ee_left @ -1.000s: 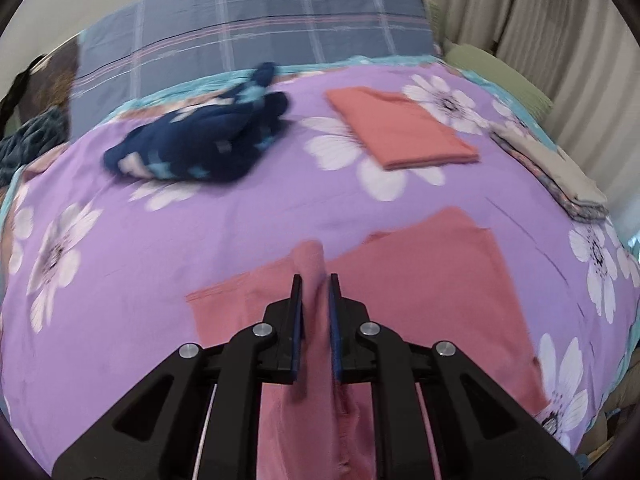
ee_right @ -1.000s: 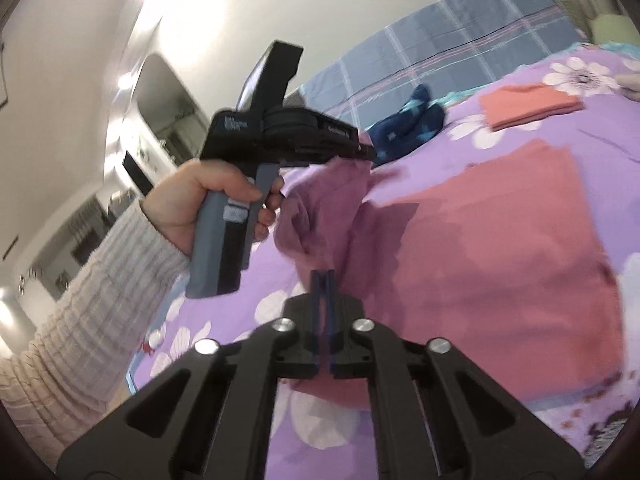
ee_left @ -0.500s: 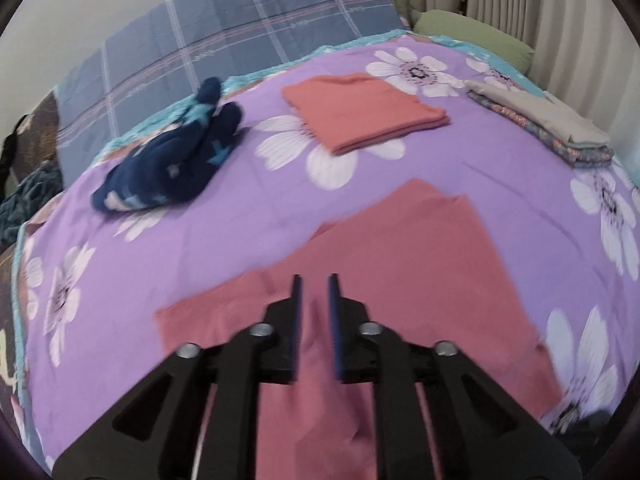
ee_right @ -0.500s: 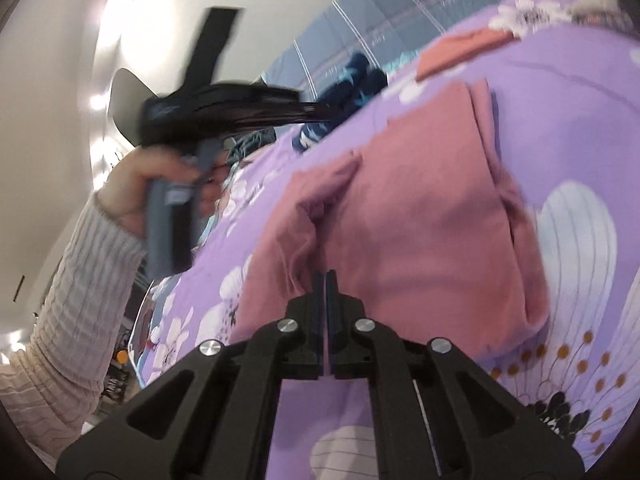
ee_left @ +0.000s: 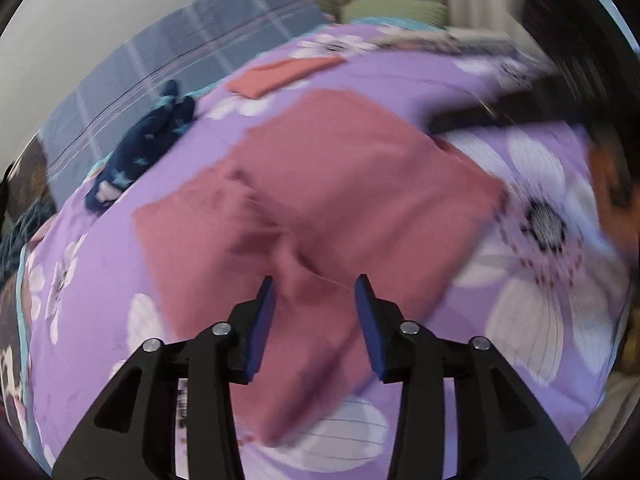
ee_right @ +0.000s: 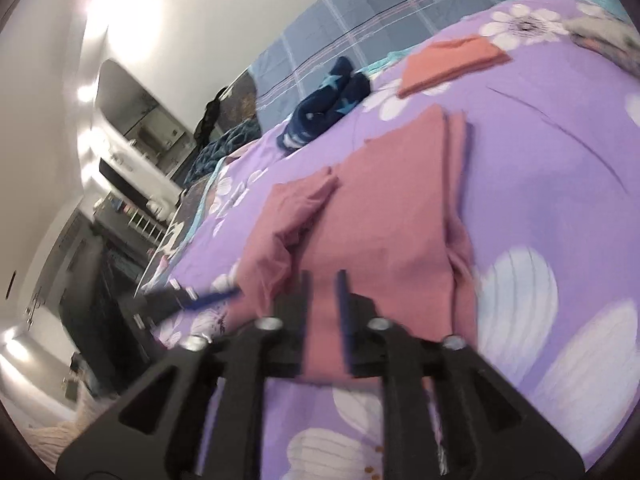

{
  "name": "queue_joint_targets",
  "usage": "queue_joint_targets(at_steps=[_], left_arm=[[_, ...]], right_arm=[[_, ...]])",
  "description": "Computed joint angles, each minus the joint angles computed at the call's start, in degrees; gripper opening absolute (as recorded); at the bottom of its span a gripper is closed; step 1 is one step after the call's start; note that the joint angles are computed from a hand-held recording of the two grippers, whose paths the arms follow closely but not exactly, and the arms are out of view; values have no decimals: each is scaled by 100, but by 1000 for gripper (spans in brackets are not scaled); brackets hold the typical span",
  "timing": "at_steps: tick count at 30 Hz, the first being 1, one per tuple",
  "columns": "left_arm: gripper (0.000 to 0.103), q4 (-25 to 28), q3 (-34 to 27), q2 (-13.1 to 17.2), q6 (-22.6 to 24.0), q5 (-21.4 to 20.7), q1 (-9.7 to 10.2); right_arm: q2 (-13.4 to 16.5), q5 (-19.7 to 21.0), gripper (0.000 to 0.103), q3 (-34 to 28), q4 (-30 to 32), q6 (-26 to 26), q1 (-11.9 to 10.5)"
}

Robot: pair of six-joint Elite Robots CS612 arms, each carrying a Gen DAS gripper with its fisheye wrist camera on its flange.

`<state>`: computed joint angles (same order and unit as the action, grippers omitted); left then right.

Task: Fold small clothes
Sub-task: 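Open both tools and release the folded shirt, then grasp the shirt corner with the right tool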

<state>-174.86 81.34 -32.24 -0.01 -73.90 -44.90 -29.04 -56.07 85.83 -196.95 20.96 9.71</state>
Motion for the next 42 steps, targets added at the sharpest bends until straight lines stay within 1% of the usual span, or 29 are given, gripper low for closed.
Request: queue_joint_targets(at_steps=[2,4,5,6,7,8,11,13,15,18,19,22,24,25,26,27,28,29,31,34,36,39,40,42], left_arm=[[42,83,-90,101,22,-13,-27],[42,108,-177,202,54,282,-74],[42,90,-211,250,103,475,-98],[42,61,-208,264,130,549,-107],[42,6,-190,272,158,566,-105],[43,-67,-146,262,157,502,-86],[48,-201,-29,228,109,418,-50],[49,-324,36,224,118,343,-18],[49,-446,70,233,125,227,22],[51,-528,37,266,72,62,79],[51,-559,24,276,58,10,100],[51,-593,-11,296,56,-70,131],[50,-622,-32,309,74,-92,142],[50,-643,-32,312,95,-80,137],[49,-663,-36,317,119,-62,130],[49,-682,-37,322,145,-48,127],[49,-712,0,307,138,-22,98],[49,-741,31,296,142,-16,84],[49,-761,54,288,158,-43,82],[49,-713,32,295,229,-30,87],[50,-645,7,300,285,37,64],[50,-554,-70,323,330,95,57],[50,-544,-82,324,355,114,46],[50,-493,-95,313,448,57,35]], right_arm=[[65,73,36,-363,661,-184,16],[182,342,37,-741,1303,-244,12],[304,591,38,-1045,1748,-240,4],[392,715,42,-1277,2079,-246,10],[491,757,43,-1535,2418,-239,30],[560,743,43,-1734,2685,-266,55],[821,772,48,-2458,3688,-597,146],[988,686,48,-2887,4233,-721,209],[1162,618,49,-3311,4733,-887,262],[1379,647,49,-3801,5212,-1031,306],[1434,649,49,-3924,5305,-1059,316],[1730,518,49,-4616,5775,-1220,375],[1877,445,49,-4932,5921,-1186,398],[1915,414,44,-5009,5939,-1177,406],[1950,291,39,-5096,5948,-1203,430],[1953,195,28,-5119,5957,-1244,447],[1937,76,20,-5091,5919,-1267,462],[1935,40,16,-5084,5885,-1258,469],[1895,15,13,-4985,5760,-1260,467],[1852,-11,13,-4901,5653,-1291,463],[1877,5,13,-4976,5747,-1307,462],[1934,-4,18,-5140,5997,-1351,461],[1966,-4,26,-5211,6088,-1392,463],[1997,158,39,-5277,6238,-1558,446]])
